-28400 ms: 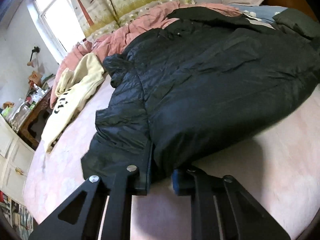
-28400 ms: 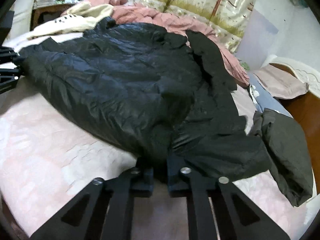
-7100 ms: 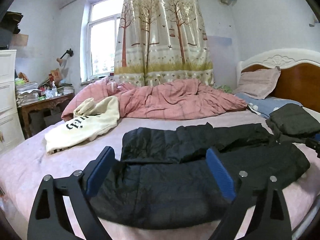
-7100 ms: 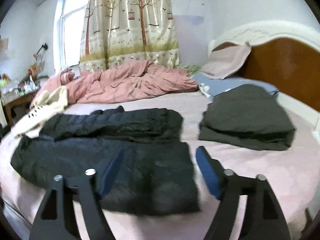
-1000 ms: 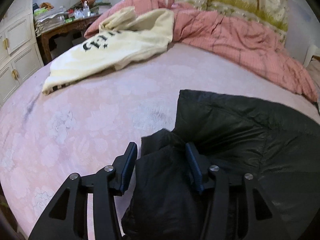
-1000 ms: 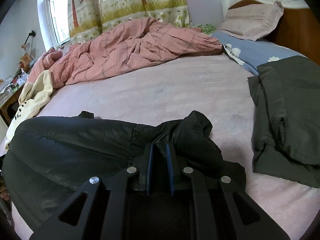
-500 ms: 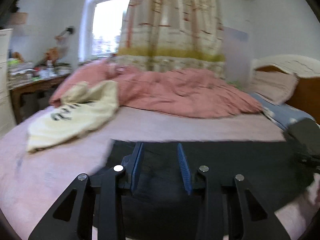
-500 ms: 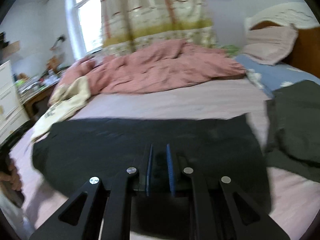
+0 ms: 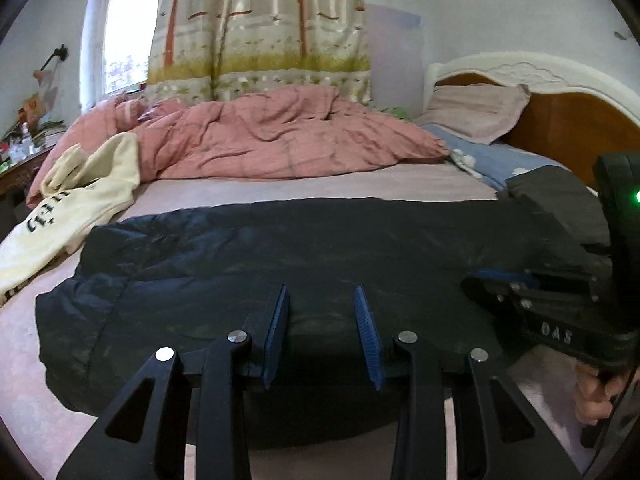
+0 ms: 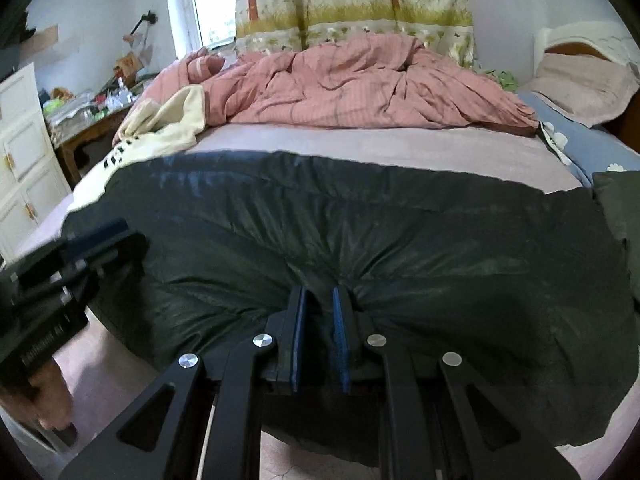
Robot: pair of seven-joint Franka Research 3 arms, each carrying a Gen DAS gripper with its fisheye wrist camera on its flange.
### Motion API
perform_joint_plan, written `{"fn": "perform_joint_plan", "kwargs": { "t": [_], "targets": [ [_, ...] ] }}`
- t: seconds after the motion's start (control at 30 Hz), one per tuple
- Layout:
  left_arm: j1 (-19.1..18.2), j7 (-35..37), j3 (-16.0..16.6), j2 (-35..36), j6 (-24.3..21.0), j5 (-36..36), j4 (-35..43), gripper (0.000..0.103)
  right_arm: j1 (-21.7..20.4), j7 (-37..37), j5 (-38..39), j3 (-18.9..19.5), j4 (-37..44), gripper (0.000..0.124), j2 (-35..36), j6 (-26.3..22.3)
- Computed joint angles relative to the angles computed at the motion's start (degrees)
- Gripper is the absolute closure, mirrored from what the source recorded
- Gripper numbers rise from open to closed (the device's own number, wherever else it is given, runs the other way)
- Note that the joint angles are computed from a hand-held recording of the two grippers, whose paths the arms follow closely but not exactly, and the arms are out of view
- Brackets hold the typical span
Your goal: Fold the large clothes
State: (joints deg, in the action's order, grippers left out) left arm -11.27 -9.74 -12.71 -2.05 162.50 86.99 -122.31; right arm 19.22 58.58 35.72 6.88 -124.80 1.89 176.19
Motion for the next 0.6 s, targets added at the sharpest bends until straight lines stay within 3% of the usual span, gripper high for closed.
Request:
{"fn": "perform_joint_plan", "kwargs": {
  "t": [0.13, 0.17, 0.23, 0.4, 0.53, 0.6],
  "targets": [
    [-0.25, -5.29, -0.14, 0.15, 4.57, 5.55, 0.84, 0.069, -0.07, -12.69, 16.58, 0.94, 0.9, 0.109, -1.36, 3.28],
    [-0.33, -5.67, -0.09, 0.54, 6.15, 5.76, 1.25, 0.074, 0.0, -15.57, 20.72, 0.66, 1.49, 0.109, -1.65, 3.1],
    [-0.53, -5.63, -0.03, 1.59, 8.33, 5.64, 2.1, 0.085, 0.15, -15.55, 22.26, -0.11, 1.71, 0.109, -1.99, 3.54],
    [-2.0, 3.26, -0.28, 4.23, 5.08, -3.81, 2.49, 0.087, -0.65, -9.7, 18.67, -1.7, 1.71, 0.109, -1.89, 2.6],
    [-2.73, 13.5, 0.29, 7.27, 3.89, -15.17, 3.16, 0.087, -1.13, -15.34, 24.61, -1.92, 3.03, 0.108, -2.0, -2.38],
    [-3.38, 13.97, 1.12, 7.64, 4.31, -16.07, 3.34, 0.087, -1.69, -22.29, 27.63, -2.58, 4.16, 0.108, -2.79, -12.64]
  ]
}}
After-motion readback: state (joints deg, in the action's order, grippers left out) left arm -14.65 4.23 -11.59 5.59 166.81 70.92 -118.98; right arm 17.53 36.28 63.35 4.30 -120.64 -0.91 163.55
